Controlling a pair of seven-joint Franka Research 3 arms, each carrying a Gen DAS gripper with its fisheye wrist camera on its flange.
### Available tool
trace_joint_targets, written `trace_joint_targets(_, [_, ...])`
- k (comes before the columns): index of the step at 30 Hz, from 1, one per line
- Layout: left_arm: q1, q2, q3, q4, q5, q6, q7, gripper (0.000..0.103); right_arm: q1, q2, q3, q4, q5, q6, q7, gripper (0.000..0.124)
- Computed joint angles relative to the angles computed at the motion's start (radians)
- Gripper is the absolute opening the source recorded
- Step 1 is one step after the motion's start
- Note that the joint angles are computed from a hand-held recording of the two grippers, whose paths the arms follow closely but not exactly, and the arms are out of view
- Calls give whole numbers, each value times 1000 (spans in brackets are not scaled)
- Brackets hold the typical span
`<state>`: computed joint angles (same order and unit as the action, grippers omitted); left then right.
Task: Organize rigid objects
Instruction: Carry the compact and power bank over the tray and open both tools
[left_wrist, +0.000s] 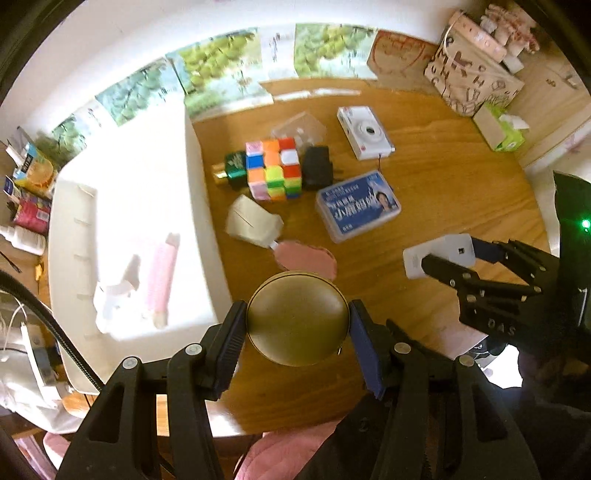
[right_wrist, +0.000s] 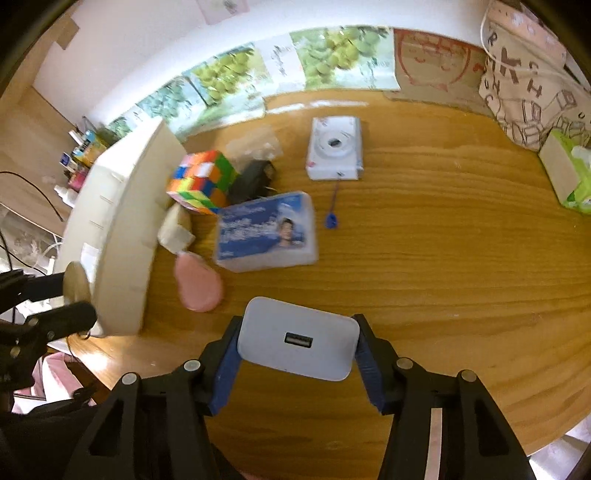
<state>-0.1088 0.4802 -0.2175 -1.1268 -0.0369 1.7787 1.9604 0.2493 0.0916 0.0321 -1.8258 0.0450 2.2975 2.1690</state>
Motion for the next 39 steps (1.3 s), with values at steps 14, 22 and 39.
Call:
trace_joint_targets(14, [135, -77, -18, -127, -200, 288, 264, 59, 96, 110, 20, 227, -107, 47, 86, 57])
trace_joint_targets(22, [202, -104, -24, -251, -337, 505, 390, 59, 160, 239, 8, 422, -128, 44, 84, 58])
trace_joint_targets(39, [281, -35, 1, -251, -355, 691, 289, 59, 239, 549, -7, 863, -51, -62, -10, 58])
